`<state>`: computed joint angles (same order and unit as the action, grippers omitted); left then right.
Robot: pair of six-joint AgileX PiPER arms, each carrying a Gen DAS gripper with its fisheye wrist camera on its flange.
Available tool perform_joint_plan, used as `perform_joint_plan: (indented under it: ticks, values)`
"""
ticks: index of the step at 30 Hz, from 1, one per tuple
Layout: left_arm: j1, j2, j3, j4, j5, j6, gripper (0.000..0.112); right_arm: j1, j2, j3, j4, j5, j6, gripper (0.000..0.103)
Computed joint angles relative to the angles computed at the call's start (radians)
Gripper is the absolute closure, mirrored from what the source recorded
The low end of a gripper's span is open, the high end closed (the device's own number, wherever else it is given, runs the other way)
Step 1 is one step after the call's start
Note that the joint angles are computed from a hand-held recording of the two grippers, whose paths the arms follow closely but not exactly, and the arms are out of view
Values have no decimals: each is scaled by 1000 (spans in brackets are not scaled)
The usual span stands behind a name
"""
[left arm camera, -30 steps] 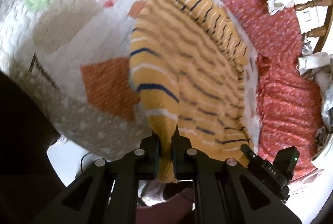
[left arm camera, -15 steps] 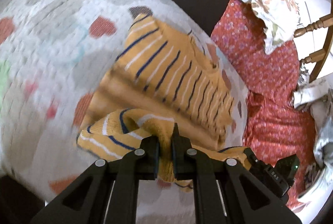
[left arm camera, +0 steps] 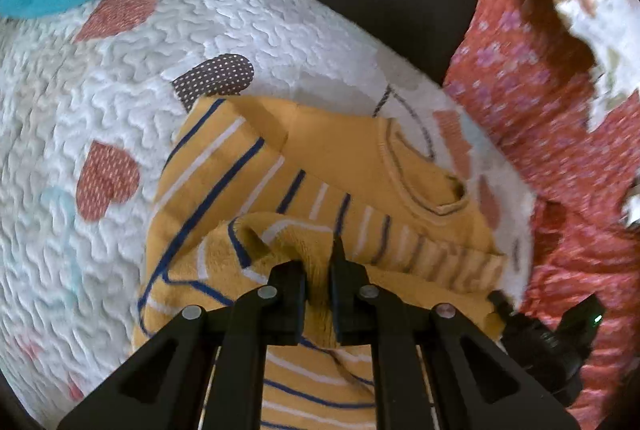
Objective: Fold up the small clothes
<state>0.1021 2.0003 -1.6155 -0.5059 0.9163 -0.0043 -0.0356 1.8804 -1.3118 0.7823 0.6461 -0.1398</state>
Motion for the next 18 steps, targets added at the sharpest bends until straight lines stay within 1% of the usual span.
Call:
perform_joint_plan:
  ticks: [1,3,5,7,9,10,11,12,15,17,18]
  values:
    - [5,18,-17,-10,10,4,102,-6,24,-20,20,14,-10,91]
    - [40,48,-42,-85,41,23,100,-26,67,-50,62,31,-9,87]
    - [80,66,-57,-166,72,40,97,-46,96,-71,99,53,-8,80]
    - [104,64,-68,-188,75,33,93,-54,92,-73,93,31,14,73]
    - [117,45,-80,-167,61,24,87,-58,69,-61,70,-14,34,50]
    - [123,34,-86,-157,60,24,82,-58,51,-52,48,-41,53,47]
    - [131,21,-87,-148,62,29,80,-56,26,-44,-3,-65,94,45]
    - [138,3,-80,-137,67,36,77,-59,17,-45,-17,-63,98,45]
    - [143,-69,-10,-95,60,75,74,-55,-26,-36,-45,-22,29,45]
    - [142,-117,66,-92,37,123,72,-13,-65,-12,-112,-22,-15,45]
    - [135,-147,123,-82,9,148,72,11,-77,-1,-144,-25,-23,45]
